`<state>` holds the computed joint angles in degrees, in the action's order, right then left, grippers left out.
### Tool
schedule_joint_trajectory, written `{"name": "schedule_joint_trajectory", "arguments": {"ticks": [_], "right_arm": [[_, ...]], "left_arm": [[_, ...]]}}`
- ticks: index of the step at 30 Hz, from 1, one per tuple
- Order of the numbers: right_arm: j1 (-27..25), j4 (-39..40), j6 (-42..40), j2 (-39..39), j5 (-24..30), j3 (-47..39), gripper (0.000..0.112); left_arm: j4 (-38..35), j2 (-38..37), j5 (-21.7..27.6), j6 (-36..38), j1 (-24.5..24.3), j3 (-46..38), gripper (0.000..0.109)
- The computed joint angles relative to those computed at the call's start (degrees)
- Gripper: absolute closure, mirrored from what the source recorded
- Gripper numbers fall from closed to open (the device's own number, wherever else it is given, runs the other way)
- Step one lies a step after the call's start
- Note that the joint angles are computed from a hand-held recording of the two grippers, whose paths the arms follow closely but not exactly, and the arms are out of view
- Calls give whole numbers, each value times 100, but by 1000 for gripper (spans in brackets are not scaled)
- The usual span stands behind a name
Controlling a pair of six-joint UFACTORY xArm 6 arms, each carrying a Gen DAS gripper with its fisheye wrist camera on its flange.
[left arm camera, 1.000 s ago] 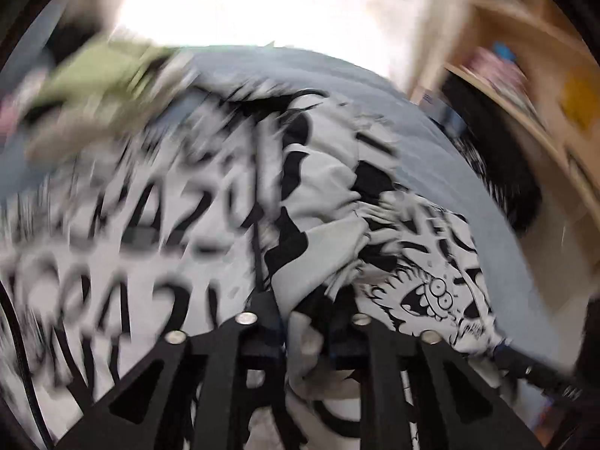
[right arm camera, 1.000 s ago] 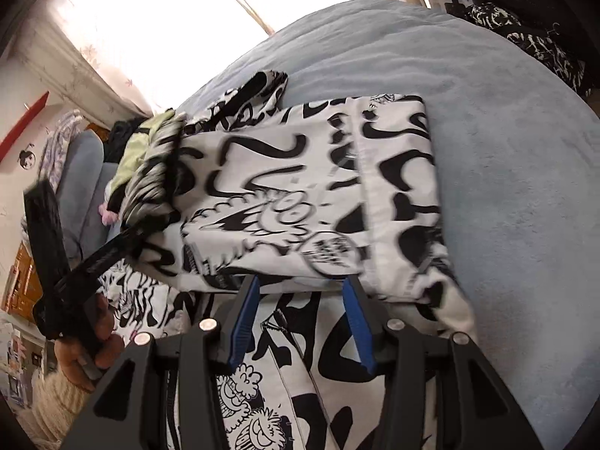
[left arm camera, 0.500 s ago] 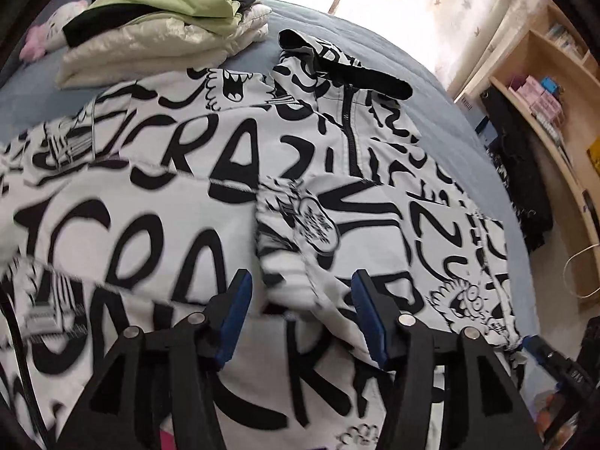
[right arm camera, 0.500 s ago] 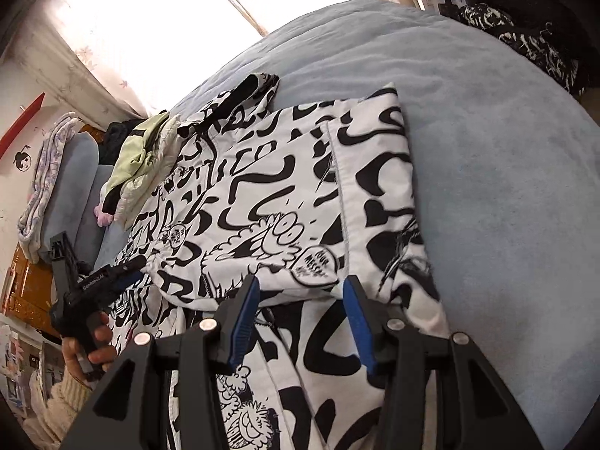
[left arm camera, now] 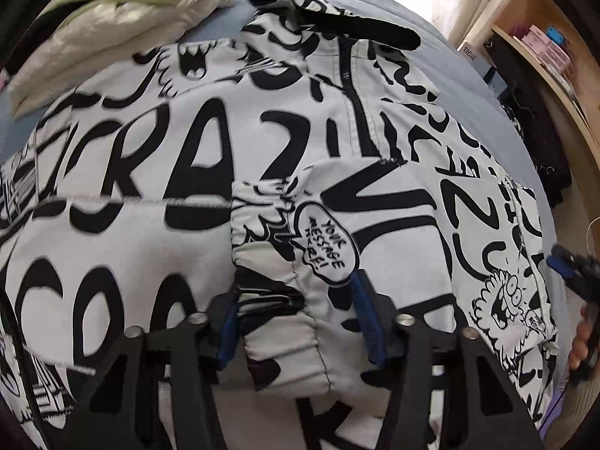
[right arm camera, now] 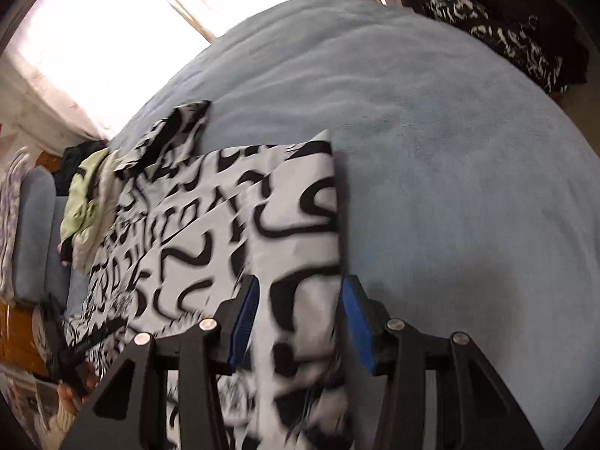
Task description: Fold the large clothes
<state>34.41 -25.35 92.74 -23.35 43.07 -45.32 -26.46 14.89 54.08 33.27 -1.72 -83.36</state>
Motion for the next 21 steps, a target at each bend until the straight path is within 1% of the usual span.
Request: {"name": "schedule_joint_trajectory", "arguments": {"ticks": [1, 2, 3, 4, 5, 8, 9, 10, 11, 13, 14, 15, 16, 17, 18, 21], "right_arm": [[-163, 136, -142, 56, -175, 57, 66], [-296, 259, -257, 124, -320, 86, 66], [-450, 366, -324, 201, -515, 143, 66], [-535, 444, -366, 245, -658, 189, 66], [-628, 577, -457, 313, -798, 228, 66], [-809, 865, -636, 527, -1075, 287, 66], [-840, 795, -595, 557, -1216, 321, 72], [-844, 546, -452, 561, -1259, 309, 103], [-814, 348, -394, 560, -1129, 206, 109], [-685, -510, 74, 472, -858, 18, 109], [-573, -954, 275, 440, -635, -104, 110], [-518, -1158, 376, 445, -456, -169, 110], [-502, -1134, 345, 497, -298, -225, 110], [-534, -990, 237, 550, -261, -226, 110], [-572, -781, 87, 634, -238, -204, 109], [-625, -684, 1, 671, -265, -96, 109]], "left_arm": [[11, 6, -78, 8, -29, -8, 75], [-31, 26, -130, 24, -46, -39, 79], [-118, 34, -164, 72, -48, -64, 80], [-152, 43, -210, 100, -57, -88, 85], [-167, 24, -323, 129, -78, -82, 93], [-217, -71, -709, 204, -152, -37, 95], [-231, -118, -844, 232, -178, -11, 96], [-312, -186, -996, 319, -201, 40, 96], [-454, -286, -1214, 458, -240, 140, 96], [-580, -422, -1635, 674, -290, 338, 96], [-581, -434, -1732, 704, -302, 384, 96], [-545, -385, -1796, 698, -321, 408, 96], [-471, -304, -1742, 635, -320, 383, 96], [-407, -229, -1645, 567, -306, 335, 96], [-364, -138, -1569, 500, -293, 303, 96], [-378, 25, -1572, 451, -258, 290, 94]]}}
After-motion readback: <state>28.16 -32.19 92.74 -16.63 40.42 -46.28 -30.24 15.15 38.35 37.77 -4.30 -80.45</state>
